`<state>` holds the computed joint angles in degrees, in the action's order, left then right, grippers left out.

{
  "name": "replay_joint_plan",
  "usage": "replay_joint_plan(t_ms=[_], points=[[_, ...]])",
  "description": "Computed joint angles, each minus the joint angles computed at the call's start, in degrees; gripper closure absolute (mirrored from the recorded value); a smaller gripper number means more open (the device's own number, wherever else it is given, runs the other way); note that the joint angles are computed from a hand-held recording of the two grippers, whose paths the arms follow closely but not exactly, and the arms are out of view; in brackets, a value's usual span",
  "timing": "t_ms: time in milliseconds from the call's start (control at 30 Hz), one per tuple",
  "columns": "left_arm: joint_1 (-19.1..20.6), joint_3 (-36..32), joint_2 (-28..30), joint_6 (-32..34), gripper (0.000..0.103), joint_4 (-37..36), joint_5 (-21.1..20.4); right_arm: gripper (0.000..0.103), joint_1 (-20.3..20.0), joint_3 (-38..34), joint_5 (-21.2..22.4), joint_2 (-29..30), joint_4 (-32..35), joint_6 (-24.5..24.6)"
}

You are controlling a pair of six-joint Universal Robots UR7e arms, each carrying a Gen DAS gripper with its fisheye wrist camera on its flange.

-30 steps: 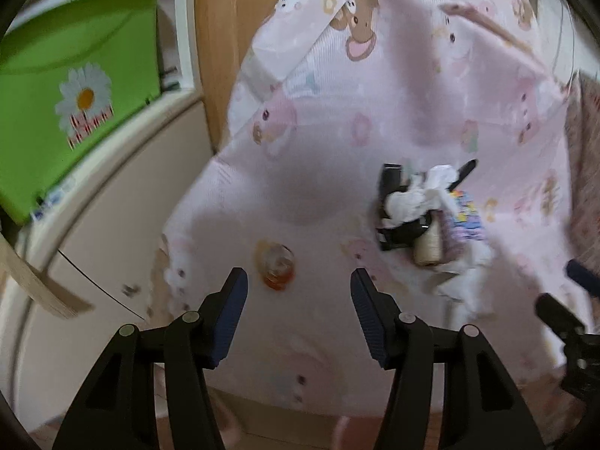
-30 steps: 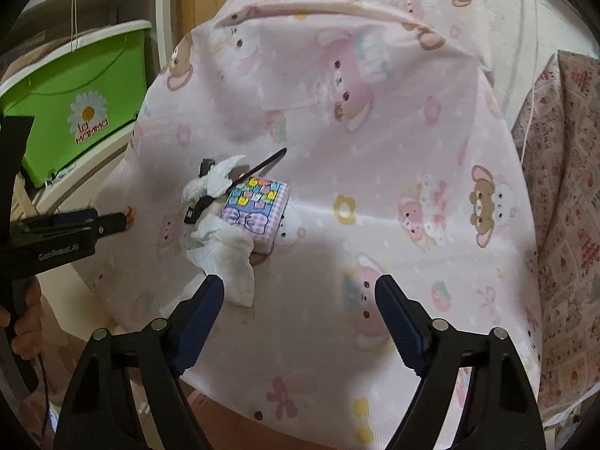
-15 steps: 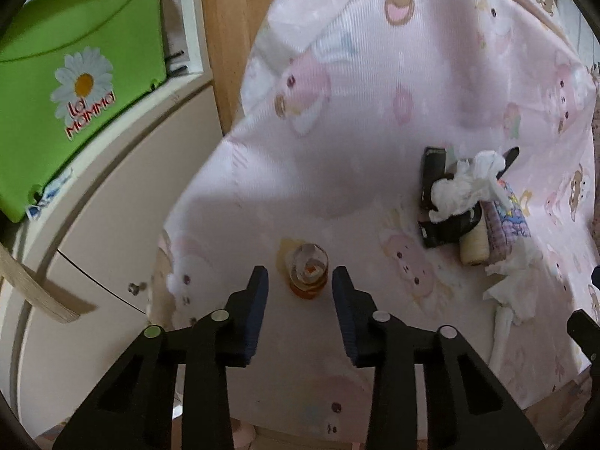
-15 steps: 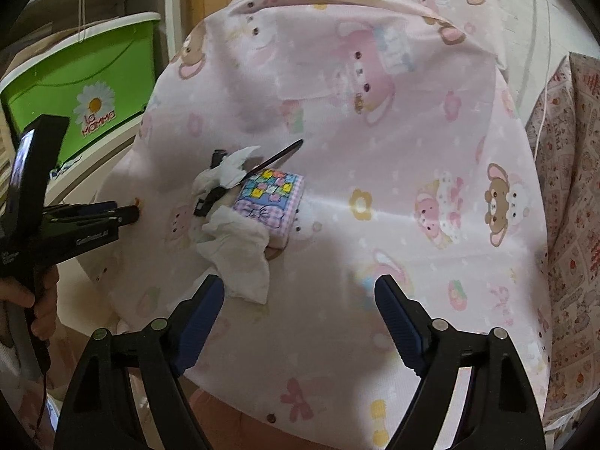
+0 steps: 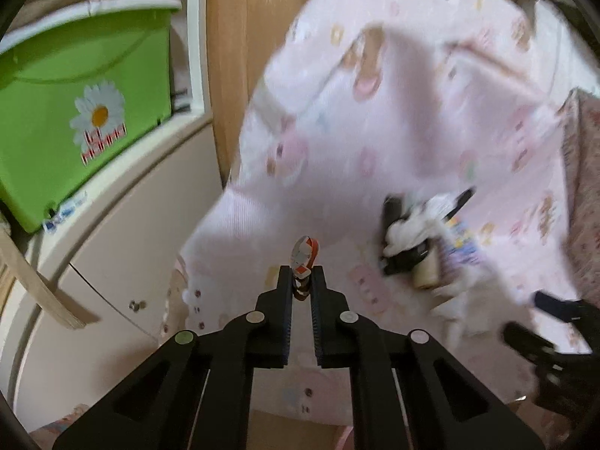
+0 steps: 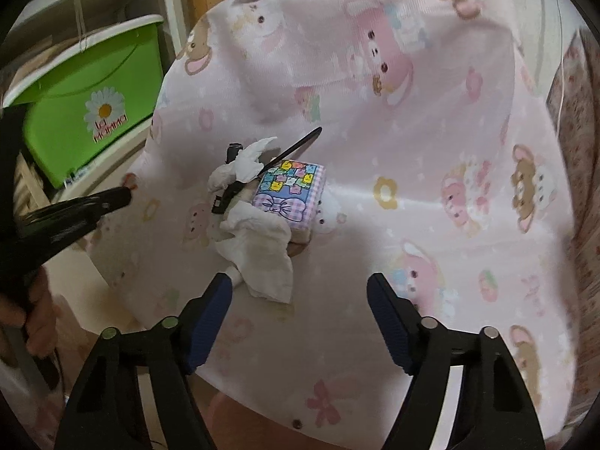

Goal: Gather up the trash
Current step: 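Grasp the white tissue with the right tool while the left tool holds the bottle, then lower both held items over the pink basket and open both tools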

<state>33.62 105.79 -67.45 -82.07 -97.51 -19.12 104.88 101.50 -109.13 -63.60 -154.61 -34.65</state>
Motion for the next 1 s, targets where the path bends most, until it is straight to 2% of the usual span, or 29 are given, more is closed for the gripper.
replay_joint_plan(t_ms=[100, 267, 400, 433, 533, 733, 867, 1000], points=[[-1.7, -0.7, 0.3, -4.2, 0.094, 5.1, 1.5, 0.040, -0.6, -2.3, 2.3, 0.9, 4.9, 3.9], [-1.9, 1.1, -0.6, 0.9, 0.094, -3.0, 0.3, 0.059, -0.9, -4.6, 3.2, 3.2, 7.9, 7.5], [-2.4, 1.5, -1.0, 1.5, 0.094, -3.8, 0.3, 0.063, -0.9, -5.3, 3.3, 4.7, 7.2, 8.4], [-2.6, 1.6, -1.1, 1.2, 0.094, -3.4, 0.4, 0.068, -0.9, -5.3, 3.1, 5.0, 6.6, 8.3], [-2.7, 1.9, -1.3, 1.6, 0.094, -3.5, 0.0, 0.096, -1.1, -5.8, 3.5, 5.4, 7.9, 8.1], [-3.6, 2.4, -1.8, 1.7, 0.094, -4.0, 0.4, 0.097, -0.9, -3.5, 6.7, 2.9, 5.2, 4.8], [-4.6, 3.1, -1.9, 5.0, 0.094, -7.9, 0.3, 0.097, -0.5, -1.6, 7.0, -0.2, 3.6, 2.1], [-5.5, 3.4, -0.9, 9.7, 0.094, -12.4, -0.8, 0.097, -1.1, 0.2, 7.9, -3.9, 4.5, 1.5]])
